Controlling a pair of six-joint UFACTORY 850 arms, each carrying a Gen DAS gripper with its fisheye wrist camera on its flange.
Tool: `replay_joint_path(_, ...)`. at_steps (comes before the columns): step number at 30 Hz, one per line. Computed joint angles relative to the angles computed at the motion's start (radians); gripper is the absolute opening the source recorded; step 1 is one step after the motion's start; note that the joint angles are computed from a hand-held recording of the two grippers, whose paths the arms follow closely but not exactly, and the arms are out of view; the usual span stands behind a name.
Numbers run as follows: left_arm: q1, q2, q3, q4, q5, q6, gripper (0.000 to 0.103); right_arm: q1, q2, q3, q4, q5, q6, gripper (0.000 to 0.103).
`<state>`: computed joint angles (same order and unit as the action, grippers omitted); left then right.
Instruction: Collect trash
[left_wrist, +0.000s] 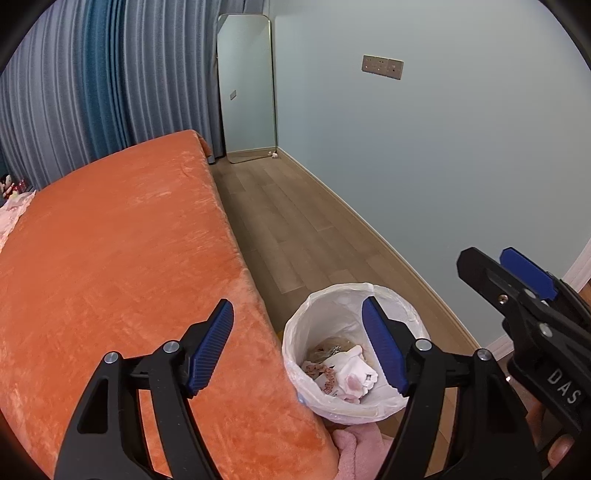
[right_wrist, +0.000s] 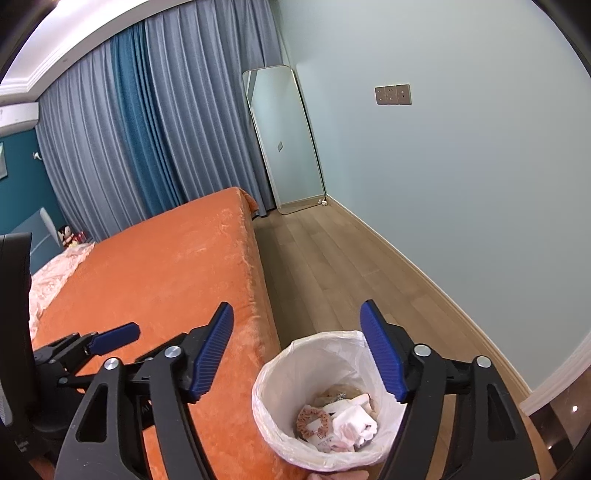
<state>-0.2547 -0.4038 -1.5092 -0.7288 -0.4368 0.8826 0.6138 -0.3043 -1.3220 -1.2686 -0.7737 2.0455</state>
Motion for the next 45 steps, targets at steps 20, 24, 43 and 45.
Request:
replay_joint_path(20,0.079,0.091,0.162,0.046,0.106,0.000,0.090,0.069,-0.057,-0.046,0.106,-0.045,-0.125,0.096)
replay_joint_path(24,0.087,0.103,0.194,0.076,0.137,-0.014,0.091,0.082,-0.069,-0.046,0.137,-0.046,-0.138,0.096)
replay_joint_path(43,0.092,0.143,0.276,0.082,0.193,-0.040,0.095,0.125,-0.058,0.004,0.173,-0.111,-0.102,0.096)
replay_joint_path(45,0.088,0.148,0.284,0.090,0.201,-0.045,0.095,0.130,-0.062,0.001,0.178,-0.127,-0.120,0.096)
